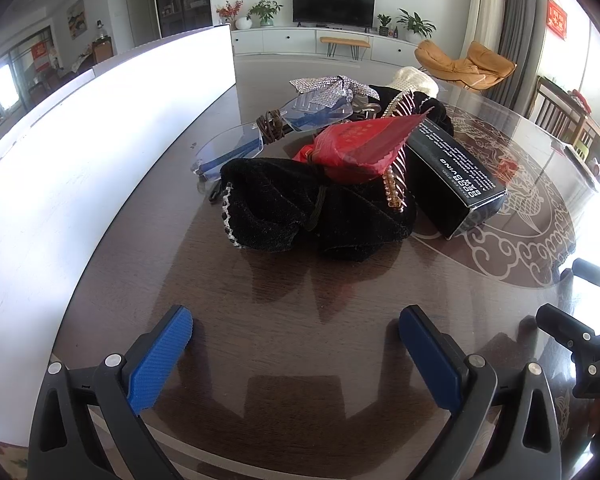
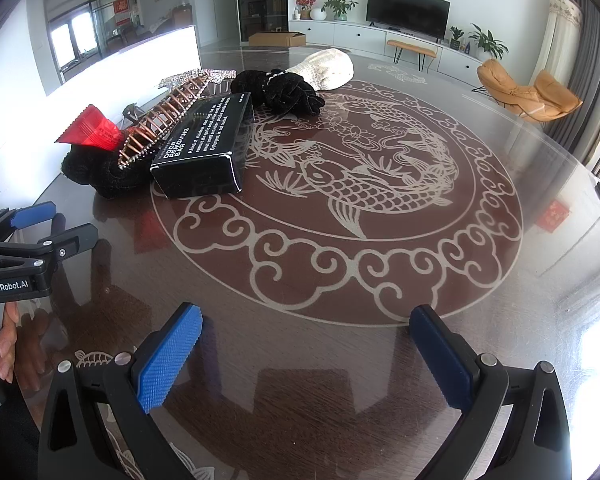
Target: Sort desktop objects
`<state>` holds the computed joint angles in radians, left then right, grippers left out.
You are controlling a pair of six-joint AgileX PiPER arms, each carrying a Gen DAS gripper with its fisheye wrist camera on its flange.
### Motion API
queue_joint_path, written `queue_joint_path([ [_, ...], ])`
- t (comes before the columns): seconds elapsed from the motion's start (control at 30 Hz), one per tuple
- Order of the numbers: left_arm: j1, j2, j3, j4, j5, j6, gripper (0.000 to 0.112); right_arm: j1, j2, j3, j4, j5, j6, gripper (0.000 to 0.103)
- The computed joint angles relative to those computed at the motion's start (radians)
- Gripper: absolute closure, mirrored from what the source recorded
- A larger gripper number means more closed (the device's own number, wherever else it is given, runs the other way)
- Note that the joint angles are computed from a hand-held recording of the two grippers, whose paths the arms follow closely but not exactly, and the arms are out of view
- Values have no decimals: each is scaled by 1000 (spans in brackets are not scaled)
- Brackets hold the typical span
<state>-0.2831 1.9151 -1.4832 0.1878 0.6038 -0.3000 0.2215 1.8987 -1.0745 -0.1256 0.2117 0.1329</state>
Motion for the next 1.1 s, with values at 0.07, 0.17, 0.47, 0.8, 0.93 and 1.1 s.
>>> queue_joint_path([
  [0.07,0,1,-2,0,1,0,9,0,0,0,-1,0,1,0],
  [0.17,-1,0,0,1,1,-1,9,1,0,0,1,1,0,0],
  [0.47,-7,17,-36,29,38,-56,9,0,0,0,1,0,-1,0],
  [0.8,-7,8,-29,43,49,-81,9,2,-2,1,-4,1,6,0],
  [0.93,-4,28,-91,-15,133,-26,9,3,-3,2,-8,1,11,0],
  [1.1,-23,49,-143,-58,192,42,9,3,-2,1,-6,1,9,0],
])
